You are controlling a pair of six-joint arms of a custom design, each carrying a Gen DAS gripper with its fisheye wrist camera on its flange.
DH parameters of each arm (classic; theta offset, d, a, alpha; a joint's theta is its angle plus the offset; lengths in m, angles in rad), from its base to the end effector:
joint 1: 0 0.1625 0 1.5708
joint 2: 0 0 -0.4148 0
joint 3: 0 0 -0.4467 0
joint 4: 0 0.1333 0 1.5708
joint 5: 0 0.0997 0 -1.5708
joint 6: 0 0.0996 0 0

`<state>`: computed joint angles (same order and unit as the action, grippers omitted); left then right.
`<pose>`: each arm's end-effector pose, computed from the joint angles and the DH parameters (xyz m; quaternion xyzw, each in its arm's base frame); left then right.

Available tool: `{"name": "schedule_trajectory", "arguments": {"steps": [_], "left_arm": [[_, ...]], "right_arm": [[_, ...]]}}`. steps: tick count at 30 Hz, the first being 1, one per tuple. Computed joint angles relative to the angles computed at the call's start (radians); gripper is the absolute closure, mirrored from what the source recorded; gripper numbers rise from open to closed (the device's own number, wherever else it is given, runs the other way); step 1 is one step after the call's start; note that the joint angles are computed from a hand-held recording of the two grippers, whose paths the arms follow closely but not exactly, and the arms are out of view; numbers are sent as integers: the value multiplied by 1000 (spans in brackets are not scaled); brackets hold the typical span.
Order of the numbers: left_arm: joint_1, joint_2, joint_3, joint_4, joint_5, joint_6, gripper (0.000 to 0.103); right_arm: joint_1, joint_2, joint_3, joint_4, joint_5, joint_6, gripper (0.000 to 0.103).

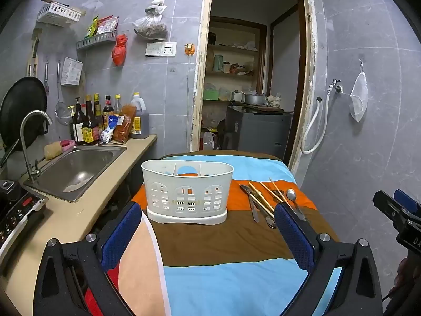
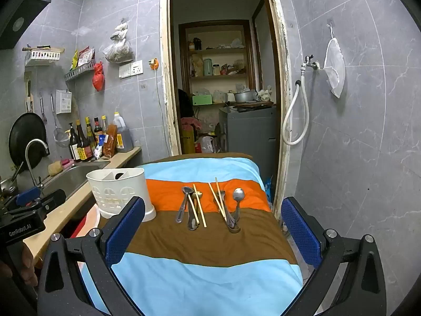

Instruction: Organize utensils

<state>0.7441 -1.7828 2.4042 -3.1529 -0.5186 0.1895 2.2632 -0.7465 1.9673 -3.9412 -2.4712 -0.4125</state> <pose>-0.1259 -0.4147 0.3614 0.1704 0.7829 -0.5190 0.2978 0.3968 -0.3918 0.0902 0.1952 -0.7674 0.5357 0.2934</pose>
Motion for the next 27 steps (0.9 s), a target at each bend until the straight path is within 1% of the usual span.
{"name": "schedule_trajectory", "arguments": {"steps": [8,9,11,15,16,21,27], "left_arm": [[10,4,-8,10,-9,-2,1],[0,4,0,-12,1,9,1],[1,6,0,-18,1,13,1],[0,6,-1,-15,4,10,1],[1,-9,2,-6,4,12,1],[16,-16,0,-10,-7,27,1],[18,-16,0,-12,-11,29,1]], "right_arm": [[1,-1,1,4,-1,4,1],[-1,-4,3,7,1,10,1],[-1,-3,3,6,0,9,1],[-1,-2,3,7,1,12,1],[0,-1,3,6,1,11,1],[-1,-1,3,9,0,15,1],[-1,0,3,11,-1,18,1]]}}
